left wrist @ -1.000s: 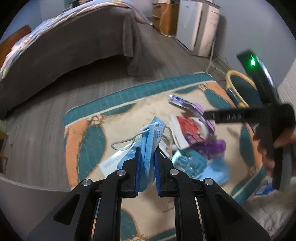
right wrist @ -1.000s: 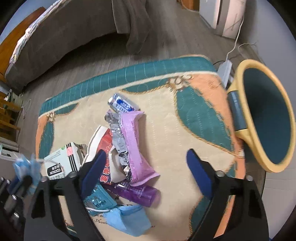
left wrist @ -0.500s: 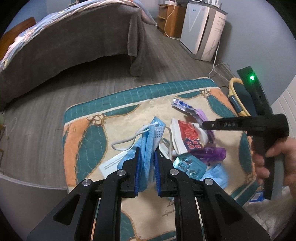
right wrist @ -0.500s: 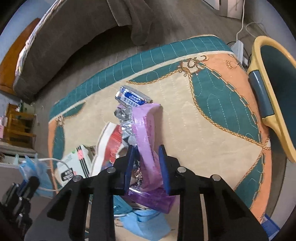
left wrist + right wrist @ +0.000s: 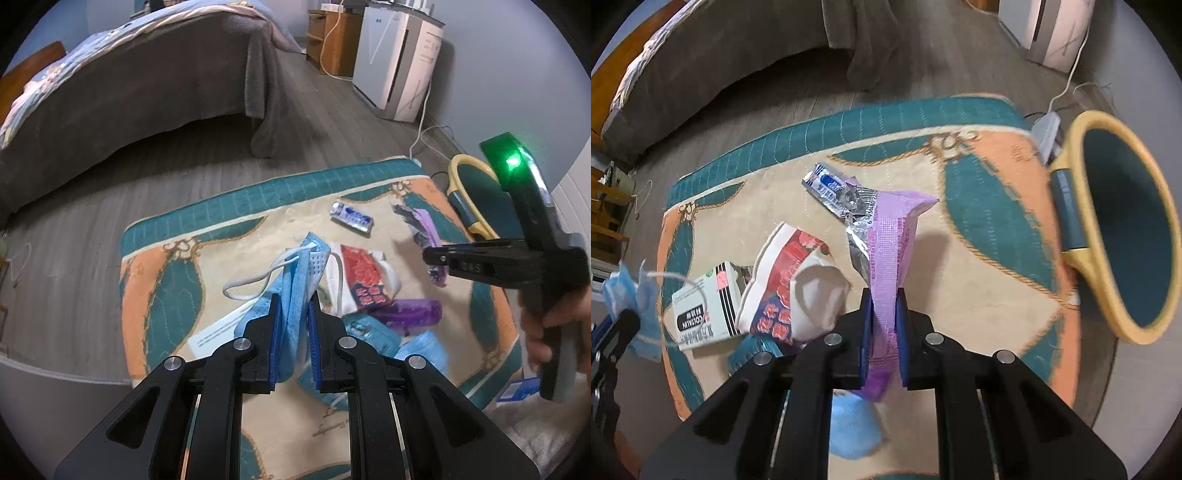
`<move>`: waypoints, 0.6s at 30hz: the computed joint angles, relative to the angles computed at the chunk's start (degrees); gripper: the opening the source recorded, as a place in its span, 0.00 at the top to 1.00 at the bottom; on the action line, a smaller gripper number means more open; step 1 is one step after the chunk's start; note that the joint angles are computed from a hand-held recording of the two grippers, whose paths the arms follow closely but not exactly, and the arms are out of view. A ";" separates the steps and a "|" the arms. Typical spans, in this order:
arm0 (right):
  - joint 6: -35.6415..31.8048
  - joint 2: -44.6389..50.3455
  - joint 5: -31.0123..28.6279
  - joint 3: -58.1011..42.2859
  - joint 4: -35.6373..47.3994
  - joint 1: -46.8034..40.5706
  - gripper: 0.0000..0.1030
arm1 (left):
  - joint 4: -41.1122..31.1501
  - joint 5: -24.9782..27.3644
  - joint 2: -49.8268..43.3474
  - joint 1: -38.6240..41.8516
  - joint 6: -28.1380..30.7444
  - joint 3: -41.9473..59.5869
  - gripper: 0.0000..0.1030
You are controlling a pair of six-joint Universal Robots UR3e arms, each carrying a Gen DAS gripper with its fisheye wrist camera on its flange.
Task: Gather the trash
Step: 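Grasp blue mask with left tool while right tool grasps pink-silver wrapper, then carry mask and wrapper over the wastebasket and open both tools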
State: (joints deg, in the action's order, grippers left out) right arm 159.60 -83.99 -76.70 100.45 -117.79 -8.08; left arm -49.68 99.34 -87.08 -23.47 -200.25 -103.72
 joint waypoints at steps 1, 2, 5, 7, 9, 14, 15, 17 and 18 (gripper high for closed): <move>-0.94 -1.79 0.27 0.10 1.31 -0.88 0.89 | 0.19 0.23 -0.50 -0.45 -0.20 0.69 0.86; -1.77 -2.54 0.66 -0.33 2.46 -1.71 0.89 | 0.28 0.42 -0.95 -0.77 -0.31 1.23 0.86; -3.66 -6.12 1.51 -0.50 4.20 -3.60 0.89 | 0.89 1.01 -2.21 -1.77 -0.67 2.57 0.86; -5.54 -8.32 1.08 -0.64 4.17 -5.13 0.89 | 1.38 1.61 -2.97 -2.45 -1.23 3.45 0.86; -7.54 -10.40 1.13 -0.13 3.74 -7.56 0.89 | 1.84 2.28 -3.76 -3.12 -1.94 4.43 0.86; -10.06 -11.87 3.35 -3.16 6.96 -14.47 0.89 | 4.48 3.49 -4.78 -4.97 -3.45 5.26 0.86; -10.48 -11.98 3.68 -3.33 7.03 -15.37 0.89 | 4.71 3.75 -5.10 -5.29 -3.74 5.44 0.86; -11.54 -11.75 4.43 -4.07 7.43 -17.19 0.89 | 4.68 3.82 -5.89 -5.71 -4.80 5.95 0.86; -12.30 -11.63 5.09 -4.47 7.96 -18.28 0.89 | 4.55 3.49 -6.40 -5.78 -5.57 6.32 0.86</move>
